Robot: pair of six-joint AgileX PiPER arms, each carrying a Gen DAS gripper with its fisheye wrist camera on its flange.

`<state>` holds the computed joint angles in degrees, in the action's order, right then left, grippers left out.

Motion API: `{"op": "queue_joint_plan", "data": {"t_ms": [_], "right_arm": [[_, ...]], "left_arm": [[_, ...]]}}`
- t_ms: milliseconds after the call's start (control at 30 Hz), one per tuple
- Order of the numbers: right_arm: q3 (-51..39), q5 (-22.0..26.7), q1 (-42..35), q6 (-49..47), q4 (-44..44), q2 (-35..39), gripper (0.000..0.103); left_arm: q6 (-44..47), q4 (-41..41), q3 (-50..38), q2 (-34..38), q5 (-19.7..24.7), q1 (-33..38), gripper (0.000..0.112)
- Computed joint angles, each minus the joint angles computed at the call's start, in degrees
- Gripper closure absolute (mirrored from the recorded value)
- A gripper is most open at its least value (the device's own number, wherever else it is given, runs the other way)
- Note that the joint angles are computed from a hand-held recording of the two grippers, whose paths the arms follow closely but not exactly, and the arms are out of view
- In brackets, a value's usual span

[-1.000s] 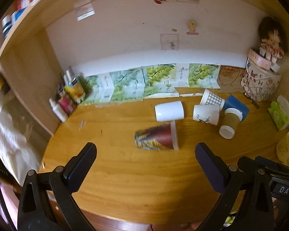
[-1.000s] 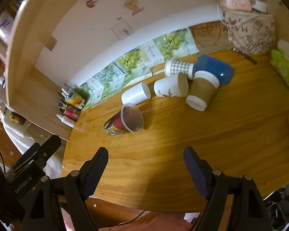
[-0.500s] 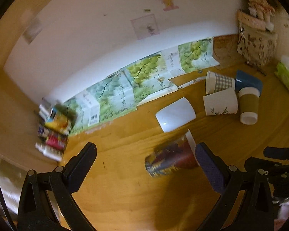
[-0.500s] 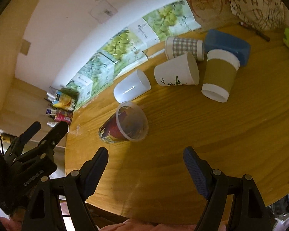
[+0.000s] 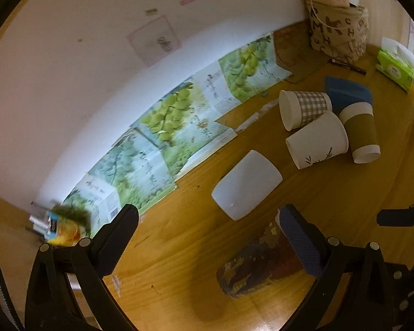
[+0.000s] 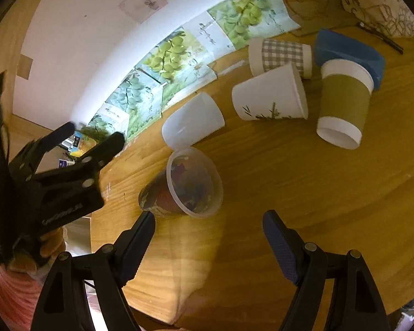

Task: Flip cup upright
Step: 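Move the left gripper down to the white plastic cup and close on it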

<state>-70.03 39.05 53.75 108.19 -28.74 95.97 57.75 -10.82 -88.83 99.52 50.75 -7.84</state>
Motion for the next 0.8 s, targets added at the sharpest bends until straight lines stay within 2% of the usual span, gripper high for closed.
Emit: {"op": "queue_joint_plan", "data": {"t_ms": [100,367,700,800], "right_arm": [[-1.97,1.75,0.43,0.85,-3.24,1.71,0.022],[-5.6,7.01,1.3,-0.18,-9.55,4.68,0.022],[-7.76,10.41,2.25,-3.1,-11.61,7.8,0.022],[-7.94,10.64,2.51,-4.41,-10.46,8.5,0.022]], "left_arm": [[0.02,0.75,-3.17,3.16,1.95,-0.71,0.01],[2.14,3.18,-6.5,8.42,2.66,-3.02,0.01],[3.53,6.16,-10.55,14.33,4.95,-6.07,0.01],[2.32,8.63,-9.78,15.62,4.04,-7.38,0.01]]}}
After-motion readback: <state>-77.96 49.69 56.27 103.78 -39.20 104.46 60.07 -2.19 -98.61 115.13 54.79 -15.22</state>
